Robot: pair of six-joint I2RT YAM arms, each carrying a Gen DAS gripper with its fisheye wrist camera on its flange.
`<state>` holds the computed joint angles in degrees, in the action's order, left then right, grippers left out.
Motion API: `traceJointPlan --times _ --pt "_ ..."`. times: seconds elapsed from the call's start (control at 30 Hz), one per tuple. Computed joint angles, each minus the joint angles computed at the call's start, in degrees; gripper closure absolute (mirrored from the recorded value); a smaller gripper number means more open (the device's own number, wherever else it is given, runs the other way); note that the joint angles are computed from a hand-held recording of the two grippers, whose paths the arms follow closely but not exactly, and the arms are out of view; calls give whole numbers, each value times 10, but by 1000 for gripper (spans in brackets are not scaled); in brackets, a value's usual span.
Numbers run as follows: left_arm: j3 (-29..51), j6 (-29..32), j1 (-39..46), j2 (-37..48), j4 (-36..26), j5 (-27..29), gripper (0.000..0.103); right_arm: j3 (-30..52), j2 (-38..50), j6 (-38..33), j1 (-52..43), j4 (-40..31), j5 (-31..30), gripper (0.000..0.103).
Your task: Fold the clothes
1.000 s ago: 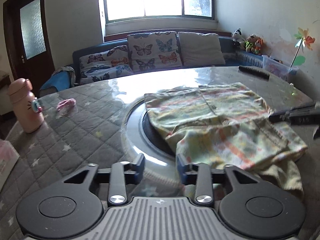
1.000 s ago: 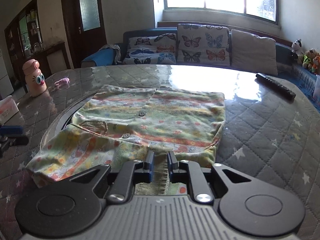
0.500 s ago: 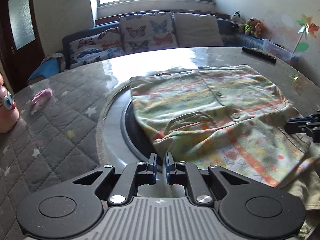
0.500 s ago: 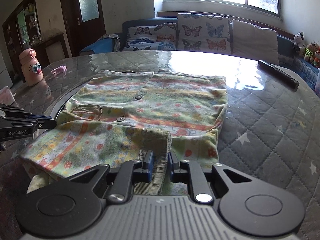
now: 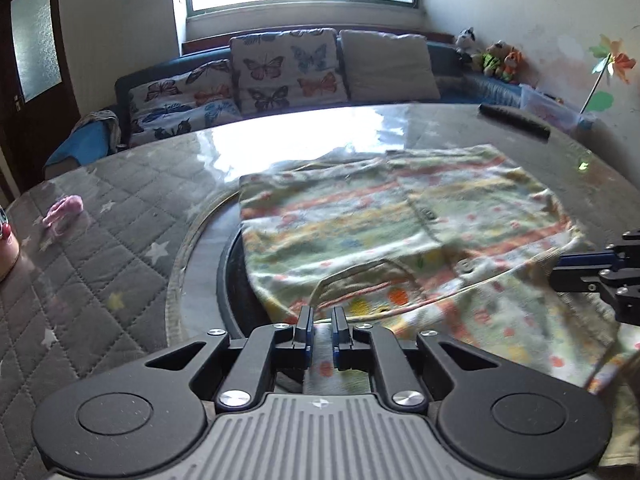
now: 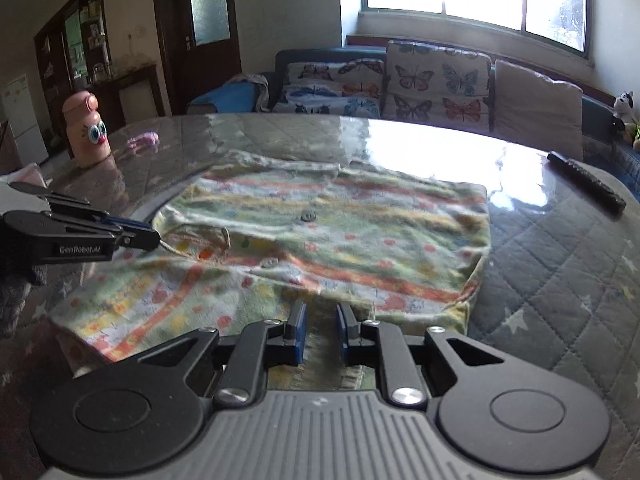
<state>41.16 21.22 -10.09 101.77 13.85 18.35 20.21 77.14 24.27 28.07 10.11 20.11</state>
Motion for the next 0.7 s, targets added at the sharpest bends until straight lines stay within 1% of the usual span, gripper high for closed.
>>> traceJointPlan --times 0.1,0.23,0.4,0.53,0.6,0.67,0.7 --pt "-6 11 7 -5 3 2 93 -5 -8 -4 5 -9 1 88" --pt "-35 36 18 -48 -3 20 91 -19 -69 -3 24 -47 6 87" --pt "-102 95 25 -128 -15 47 91 -32 -118 9 67 -109 14 87" --pt "-166 164 35 -203 -24 67 89 -42 -145 33 116 -149 43 87" --pt "-197 207 44 -238 -29 78 82 -45 -152 42 133 -156 51 86" --pt "-230 256 54 -276 -35 91 66 -46 -149 50 144 -156 53 85" --pt "-248 281 60 -294 -35 98 62 -44 -140 49 148 -154 55 85"
